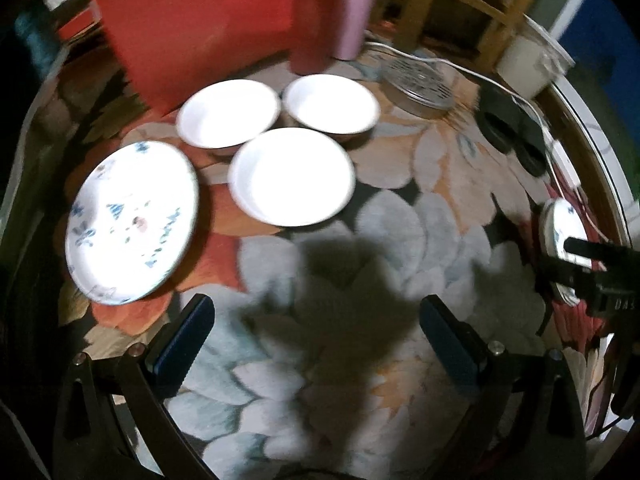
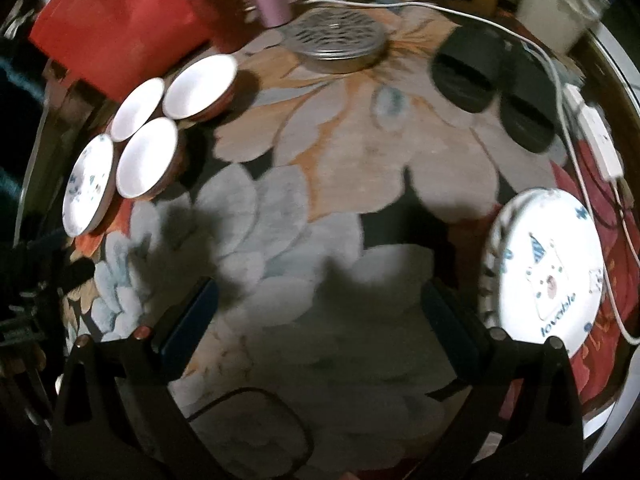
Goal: Organize plates and bowls
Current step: 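Withdraw both tools back toward the white bowls, then reach both tools to the remaining bear-print plate and close them on its rim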
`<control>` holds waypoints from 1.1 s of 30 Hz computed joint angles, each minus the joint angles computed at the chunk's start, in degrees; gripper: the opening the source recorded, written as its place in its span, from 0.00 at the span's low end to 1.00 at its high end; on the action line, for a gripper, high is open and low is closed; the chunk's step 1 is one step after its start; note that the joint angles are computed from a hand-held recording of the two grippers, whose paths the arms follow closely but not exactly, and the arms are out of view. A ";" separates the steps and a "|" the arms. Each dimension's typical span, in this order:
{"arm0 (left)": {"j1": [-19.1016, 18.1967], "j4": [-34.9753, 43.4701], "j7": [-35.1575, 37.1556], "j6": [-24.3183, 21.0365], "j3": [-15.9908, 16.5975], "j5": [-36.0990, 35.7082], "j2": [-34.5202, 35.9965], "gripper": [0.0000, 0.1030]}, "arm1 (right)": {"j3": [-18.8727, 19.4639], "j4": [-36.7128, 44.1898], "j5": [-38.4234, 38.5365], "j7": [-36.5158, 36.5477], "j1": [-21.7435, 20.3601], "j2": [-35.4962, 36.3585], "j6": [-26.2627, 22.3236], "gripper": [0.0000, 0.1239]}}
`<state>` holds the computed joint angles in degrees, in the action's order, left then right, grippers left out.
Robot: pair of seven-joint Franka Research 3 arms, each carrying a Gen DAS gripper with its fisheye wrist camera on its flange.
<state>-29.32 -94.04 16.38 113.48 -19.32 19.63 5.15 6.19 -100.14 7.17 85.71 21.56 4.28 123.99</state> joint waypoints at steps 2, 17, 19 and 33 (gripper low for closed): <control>0.63 -3.64 -1.49 0.70 0.35 -0.83 -3.03 0.99 | 0.58 0.83 -0.10 -0.60 0.64 0.52 -0.65 0.82; 5.96 -23.39 -7.55 0.43 -0.02 -3.44 -21.94 0.99 | 3.39 9.24 0.31 0.21 7.61 7.22 -5.44 0.82; 6.33 -25.31 -7.57 0.16 0.08 -3.92 -23.81 0.99 | 3.54 10.16 0.40 1.14 8.63 8.19 -4.99 0.82; 6.35 -36.72 -8.73 1.70 0.40 -9.09 -33.68 0.99 | 5.22 16.38 5.52 7.62 14.25 14.58 -3.67 0.74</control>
